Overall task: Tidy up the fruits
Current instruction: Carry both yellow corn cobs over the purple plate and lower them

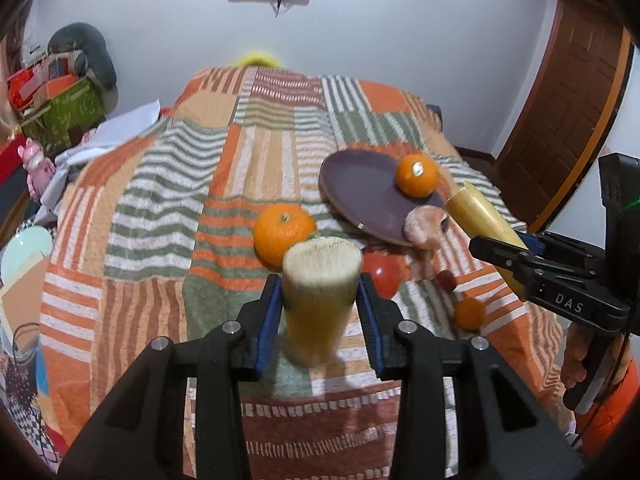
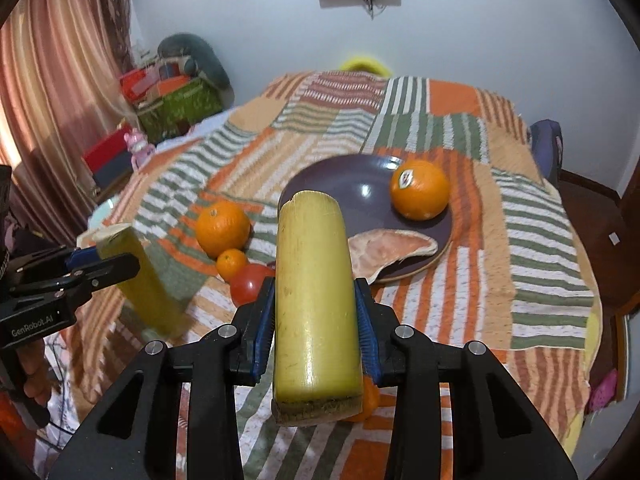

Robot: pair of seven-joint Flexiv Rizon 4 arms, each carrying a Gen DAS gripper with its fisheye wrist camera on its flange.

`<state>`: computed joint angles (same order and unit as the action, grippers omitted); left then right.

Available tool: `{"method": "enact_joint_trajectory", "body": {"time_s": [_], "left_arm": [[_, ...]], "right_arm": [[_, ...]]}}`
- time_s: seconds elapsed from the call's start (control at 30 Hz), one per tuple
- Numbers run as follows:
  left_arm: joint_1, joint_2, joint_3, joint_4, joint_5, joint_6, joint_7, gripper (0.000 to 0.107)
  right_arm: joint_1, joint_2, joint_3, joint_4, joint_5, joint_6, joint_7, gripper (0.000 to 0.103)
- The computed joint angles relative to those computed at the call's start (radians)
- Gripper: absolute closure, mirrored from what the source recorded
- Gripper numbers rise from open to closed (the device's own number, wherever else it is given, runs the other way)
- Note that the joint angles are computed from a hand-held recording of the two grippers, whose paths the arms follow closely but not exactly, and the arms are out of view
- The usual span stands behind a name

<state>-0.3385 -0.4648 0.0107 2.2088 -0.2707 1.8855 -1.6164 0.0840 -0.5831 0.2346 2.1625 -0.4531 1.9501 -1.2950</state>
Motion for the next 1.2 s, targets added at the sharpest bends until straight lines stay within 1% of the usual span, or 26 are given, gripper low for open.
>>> {"method": "enact_joint_trajectory", "body": {"time_s": [0.1, 0.3, 0.43, 0.63, 0.77, 0.83, 1.07, 1.2], "left_arm": [[-0.044, 0.008, 0.033, -0.014, -0.019, 0.021, 0.008, 0.07], [-0.061, 0.01, 0.034, -0.053, -0.039, 0.035, 0.04, 0.07], [-0.095, -0.005, 0.057, -0.093, -0.067, 0.029, 0.075, 0.07], [-0.077, -0.042, 0.034, -0.166, -0.069, 0.013, 0.099, 0.07], [-0.024, -0.072, -0.017, -0.212, -0.044, -0.003, 0.093, 0.07], [-0.008, -0.092, -0.031, -0.242, -0.032, -0.019, 0.093, 0.07], [0.01, -0.162, -0.04, -0.347, -0.004, -0.091, 0.101, 0.07], [0.058, -0.191, -0.086, -0.387, 0.02, -0.122, 0.105, 0.07]], "right_arm": [[0.018, 0.018, -0.022, 0.006, 0.025, 0.023, -0.007, 0.069], [0.02, 0.032, -0.042, 0.004, 0.045, 0.057, -0.005, 0.069], [0.036, 0.03, -0.063, -0.011, 0.063, 0.069, -0.006, 0.069], [0.045, 0.008, -0.079, -0.055, 0.077, 0.07, -0.005, 0.069], [0.058, -0.015, -0.095, -0.096, 0.089, 0.06, -0.006, 0.069], [0.064, -0.027, -0.099, -0.116, 0.093, 0.051, -0.008, 0.069], [0.068, -0.081, -0.097, -0.189, 0.082, 0.018, -0.014, 0.069], [0.051, -0.116, -0.076, -0.23, 0.062, -0.006, -0.015, 0.069]]}}
